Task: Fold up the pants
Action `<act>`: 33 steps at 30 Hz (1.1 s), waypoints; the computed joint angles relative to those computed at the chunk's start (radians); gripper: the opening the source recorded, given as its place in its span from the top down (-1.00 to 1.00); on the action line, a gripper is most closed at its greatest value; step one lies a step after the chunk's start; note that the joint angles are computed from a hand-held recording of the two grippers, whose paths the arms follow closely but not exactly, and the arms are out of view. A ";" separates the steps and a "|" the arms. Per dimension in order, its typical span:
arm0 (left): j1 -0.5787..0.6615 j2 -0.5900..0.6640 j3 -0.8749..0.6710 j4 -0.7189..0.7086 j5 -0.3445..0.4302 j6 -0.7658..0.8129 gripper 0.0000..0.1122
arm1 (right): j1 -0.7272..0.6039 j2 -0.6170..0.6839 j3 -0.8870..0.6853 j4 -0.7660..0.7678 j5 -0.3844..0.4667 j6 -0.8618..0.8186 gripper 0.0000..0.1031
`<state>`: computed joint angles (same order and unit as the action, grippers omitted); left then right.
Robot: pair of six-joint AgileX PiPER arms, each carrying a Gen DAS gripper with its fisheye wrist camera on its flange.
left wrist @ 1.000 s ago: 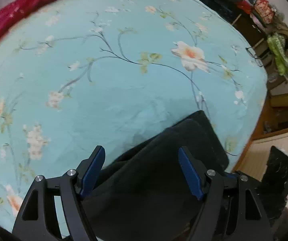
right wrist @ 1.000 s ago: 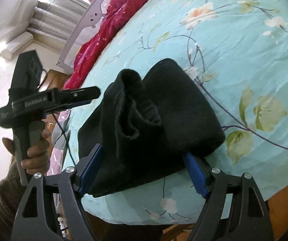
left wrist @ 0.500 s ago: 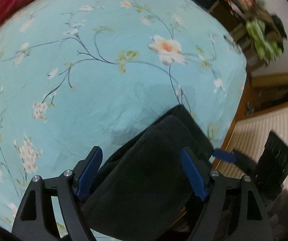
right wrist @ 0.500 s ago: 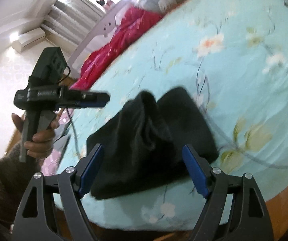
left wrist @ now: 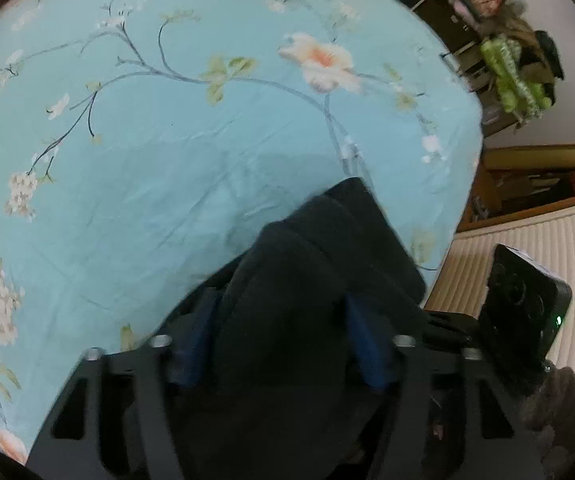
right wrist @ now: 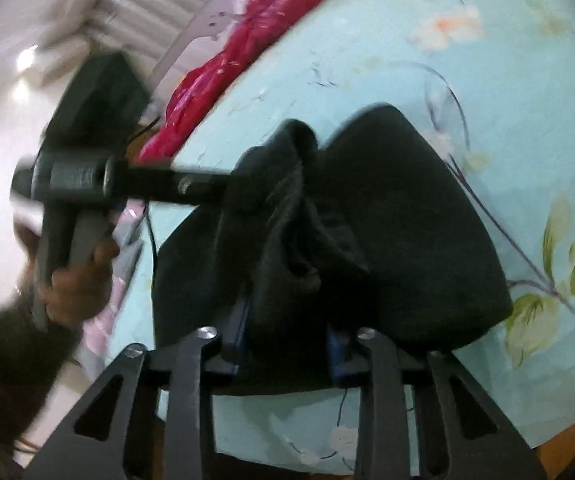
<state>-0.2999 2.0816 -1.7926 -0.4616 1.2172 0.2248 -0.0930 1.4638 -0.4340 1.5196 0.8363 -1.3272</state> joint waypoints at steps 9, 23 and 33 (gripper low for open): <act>-0.070 -0.189 0.051 -0.014 -0.073 -0.052 0.03 | -0.264 -0.197 0.003 -0.139 0.302 0.100 0.45; -0.110 -0.319 0.281 0.191 -0.264 -0.359 -0.32 | -0.471 -0.153 -0.039 -0.346 0.275 0.142 -0.09; 0.118 -0.498 0.785 0.054 -0.489 -0.424 -0.21 | -0.097 -0.037 -0.271 -0.388 -0.008 0.268 -0.05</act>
<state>-0.1815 1.5836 -1.0074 -0.4079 0.7284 -0.1991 -0.1904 1.4272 -0.7049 1.1319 0.8287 -1.0594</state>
